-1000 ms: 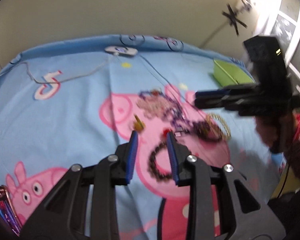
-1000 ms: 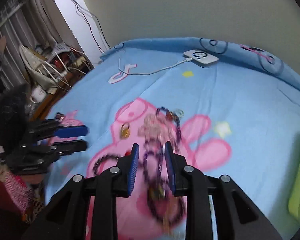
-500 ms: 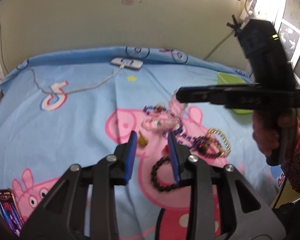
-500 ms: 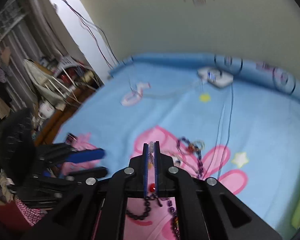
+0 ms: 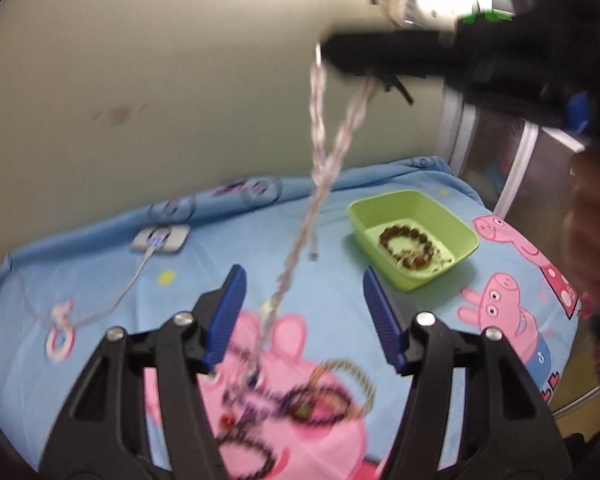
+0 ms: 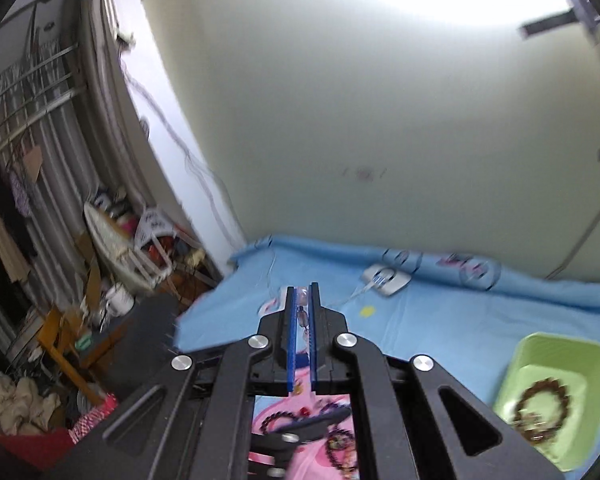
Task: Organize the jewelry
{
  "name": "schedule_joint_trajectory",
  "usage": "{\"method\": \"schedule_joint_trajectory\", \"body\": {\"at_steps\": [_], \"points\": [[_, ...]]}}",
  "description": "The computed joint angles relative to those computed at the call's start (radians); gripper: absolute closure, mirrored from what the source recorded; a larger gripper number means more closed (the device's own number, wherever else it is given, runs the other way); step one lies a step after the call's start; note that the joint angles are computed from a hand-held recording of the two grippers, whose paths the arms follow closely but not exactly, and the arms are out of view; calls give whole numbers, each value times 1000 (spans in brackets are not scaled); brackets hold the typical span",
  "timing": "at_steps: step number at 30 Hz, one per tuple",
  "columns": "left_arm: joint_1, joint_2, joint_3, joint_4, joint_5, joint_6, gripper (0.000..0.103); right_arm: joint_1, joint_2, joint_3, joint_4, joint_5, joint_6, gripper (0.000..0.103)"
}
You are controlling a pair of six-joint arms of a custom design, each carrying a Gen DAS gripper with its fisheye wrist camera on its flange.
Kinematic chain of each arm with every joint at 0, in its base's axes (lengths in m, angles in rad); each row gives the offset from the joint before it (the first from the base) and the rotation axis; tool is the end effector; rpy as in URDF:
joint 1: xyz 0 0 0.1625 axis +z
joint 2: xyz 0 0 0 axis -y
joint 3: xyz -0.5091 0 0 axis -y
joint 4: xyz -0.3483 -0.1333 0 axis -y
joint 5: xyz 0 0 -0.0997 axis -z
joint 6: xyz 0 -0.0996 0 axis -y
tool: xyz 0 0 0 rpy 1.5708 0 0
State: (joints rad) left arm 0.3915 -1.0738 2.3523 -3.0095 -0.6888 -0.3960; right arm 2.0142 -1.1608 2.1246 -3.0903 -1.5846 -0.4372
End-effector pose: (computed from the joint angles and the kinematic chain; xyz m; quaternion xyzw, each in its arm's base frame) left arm -0.3372 -0.3666 0.2299 0.3125 0.8462 -0.3526 0.2489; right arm 0.3503 -0.4301 0.3113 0.4081 -0.8707 0.2743 0.0058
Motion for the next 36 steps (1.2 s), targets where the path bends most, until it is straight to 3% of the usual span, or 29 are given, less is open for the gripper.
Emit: {"method": "schedule_joint_trajectory", "body": {"at_steps": [1,2,4,16,23,29,31,33,36], "points": [[8,20,-26,-3,-15,27,71,1,-18,-7,-3,-7,1,103],[25,36,-68,24,-54,46,98,1,-35,-11,-8,-15,1,103],[41,66,-129,22,-91,80,98,-7,-74,-26,-1,-30,0,103],[43,263,-478,36,-101,242,98,-118,-221,-88,9,-49,-24,103],[92,357,-540,111,-140,195,98,-268,-223,-43,38,12,-33,103],[139,408,-544,159,-157,139,98,-398,-148,31,-1,31,-23,103],[160,424,-568,275,-160,86,97,-447,-118,58,-24,59,-17,103],[182,437,-602,435,-168,29,96,-468,-86,65,-33,26,0,103],[184,426,-583,453,-141,9,96,-478,-74,71,-50,6,13,103]]}}
